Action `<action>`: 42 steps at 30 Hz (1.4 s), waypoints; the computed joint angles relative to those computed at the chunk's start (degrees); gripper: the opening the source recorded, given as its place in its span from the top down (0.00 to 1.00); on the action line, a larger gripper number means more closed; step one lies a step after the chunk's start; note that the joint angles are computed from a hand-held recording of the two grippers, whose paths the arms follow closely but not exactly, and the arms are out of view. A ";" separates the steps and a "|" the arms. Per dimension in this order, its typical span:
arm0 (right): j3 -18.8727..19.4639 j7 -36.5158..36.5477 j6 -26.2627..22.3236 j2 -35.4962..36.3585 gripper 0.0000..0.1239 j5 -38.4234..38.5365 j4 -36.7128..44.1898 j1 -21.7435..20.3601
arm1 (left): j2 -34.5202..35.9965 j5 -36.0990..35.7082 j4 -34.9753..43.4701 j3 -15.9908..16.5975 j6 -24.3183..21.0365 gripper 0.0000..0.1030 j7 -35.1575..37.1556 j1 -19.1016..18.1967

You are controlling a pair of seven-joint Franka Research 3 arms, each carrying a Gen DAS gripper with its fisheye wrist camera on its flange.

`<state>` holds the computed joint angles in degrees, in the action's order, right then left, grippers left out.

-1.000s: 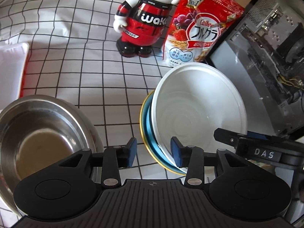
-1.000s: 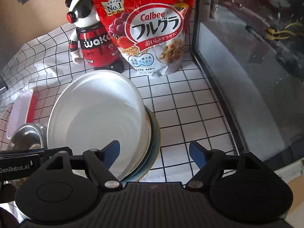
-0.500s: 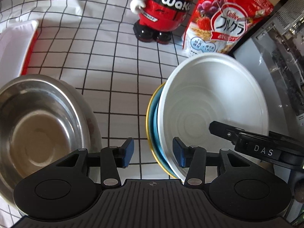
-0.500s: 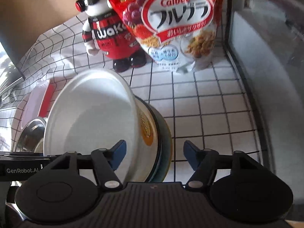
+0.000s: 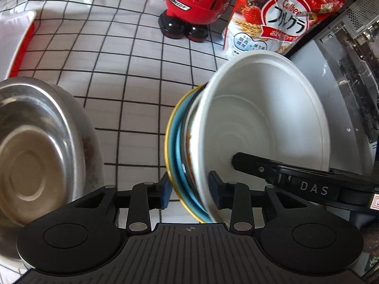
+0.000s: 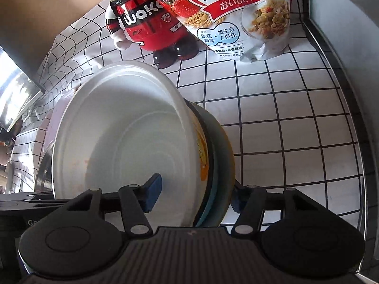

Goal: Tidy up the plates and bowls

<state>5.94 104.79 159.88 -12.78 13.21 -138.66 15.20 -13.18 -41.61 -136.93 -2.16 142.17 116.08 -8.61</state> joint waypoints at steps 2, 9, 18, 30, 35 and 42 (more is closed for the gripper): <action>-0.19 -0.33 0.10 0.28 0.52 0.48 0.16 0.18 | 0.08 0.20 0.07 -0.11 0.07 0.64 -0.44 0.01; 0.12 0.41 -0.54 0.09 0.51 0.05 0.19 0.00 | -0.37 0.24 -0.19 -0.01 -0.53 0.64 0.76 0.32; -0.90 -3.30 -3.88 -1.16 0.51 5.72 -0.18 2.80 | -4.27 3.82 -3.55 1.54 -2.81 0.66 0.39 0.92; -0.16 -6.97 -5.39 -2.21 0.51 9.15 -1.15 4.49 | -7.04 4.90 -5.93 4.05 -3.90 0.70 1.12 1.75; 3.09 -2.35 -2.48 -3.14 0.51 -0.04 -1.92 1.40 | -7.66 5.00 -6.52 4.08 -3.32 0.69 1.00 1.52; 2.78 1.00 -1.23 -2.93 0.51 -5.17 -1.57 0.85 | -7.72 5.33 -6.58 4.29 -3.16 0.68 1.09 1.08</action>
<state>8.72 105.78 158.65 -15.70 8.04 -140.23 16.05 -20.90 -36.28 -143.51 2.13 139.02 117.17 -7.54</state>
